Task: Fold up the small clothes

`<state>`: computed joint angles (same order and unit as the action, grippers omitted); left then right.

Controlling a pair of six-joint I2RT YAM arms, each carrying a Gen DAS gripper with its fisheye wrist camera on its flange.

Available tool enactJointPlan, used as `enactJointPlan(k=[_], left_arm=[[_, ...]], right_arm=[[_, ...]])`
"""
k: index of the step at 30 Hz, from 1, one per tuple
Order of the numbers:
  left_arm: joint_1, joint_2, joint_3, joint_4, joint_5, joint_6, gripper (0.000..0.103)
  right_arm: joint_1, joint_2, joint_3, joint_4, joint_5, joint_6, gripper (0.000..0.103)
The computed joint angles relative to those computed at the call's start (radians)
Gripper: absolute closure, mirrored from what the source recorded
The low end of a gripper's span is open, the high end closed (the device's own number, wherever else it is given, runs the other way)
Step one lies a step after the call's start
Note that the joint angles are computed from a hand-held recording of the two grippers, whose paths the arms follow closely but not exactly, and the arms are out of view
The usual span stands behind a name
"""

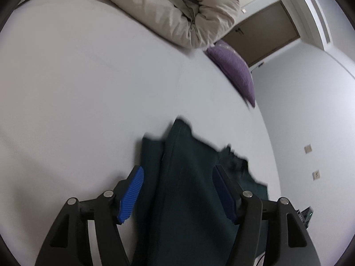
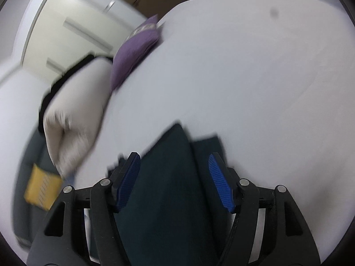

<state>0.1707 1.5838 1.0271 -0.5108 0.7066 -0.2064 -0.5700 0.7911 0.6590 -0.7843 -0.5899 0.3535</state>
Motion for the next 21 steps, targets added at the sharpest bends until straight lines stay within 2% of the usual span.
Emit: enactJointPlan(k=[2,5,7,9,12,13,14,15,18,21], left_arm=[[0.013,-0.036,-0.050,-0.024,-0.013,0.046,0.039],[0.025,-0.061,-0.105,-0.059,-0.021,0.099,0.049],[0.022,-0.076,-0.129,-0.074,-0.017,0.130,0.055],[0.007,-0.100,-0.142,-0.070,-0.034,0.140,0.056],[-0.024,-0.100,-0.132,-0.070,-0.065,0.157,0.056],[-0.035,-0.085,-0.123,-0.078,-0.084,0.168,0.059],[-0.040,-0.079,-0.125,-0.080,-0.099,0.175,0.070],[-0.040,-0.079,-0.130,-0.072,-0.105,0.176,0.074],[-0.008,-0.086,-0.143,-0.076,-0.066,0.186,0.082],[-0.017,-0.102,-0.150,-0.071,-0.080,0.188,0.087]], right_arm=[[0.052,-0.054,0.001,-0.064,0.046,-0.044,0.043],[0.140,-0.122,-0.002,-0.154,0.119,-0.091,0.049],[0.201,-0.148,0.001,-0.191,0.180,-0.096,0.051],[0.271,-0.181,-0.002,-0.208,0.248,-0.082,0.052],[0.226,-0.234,-0.017,-0.271,0.214,-0.123,0.053],[0.211,-0.247,-0.021,-0.296,0.201,-0.135,0.054],[0.199,-0.232,-0.029,-0.299,0.192,-0.144,0.055],[0.157,-0.262,-0.034,-0.351,0.170,-0.180,0.060],[0.093,-0.259,-0.048,-0.362,0.134,-0.220,0.066],[0.020,-0.236,-0.058,-0.369,0.099,-0.293,0.078]])
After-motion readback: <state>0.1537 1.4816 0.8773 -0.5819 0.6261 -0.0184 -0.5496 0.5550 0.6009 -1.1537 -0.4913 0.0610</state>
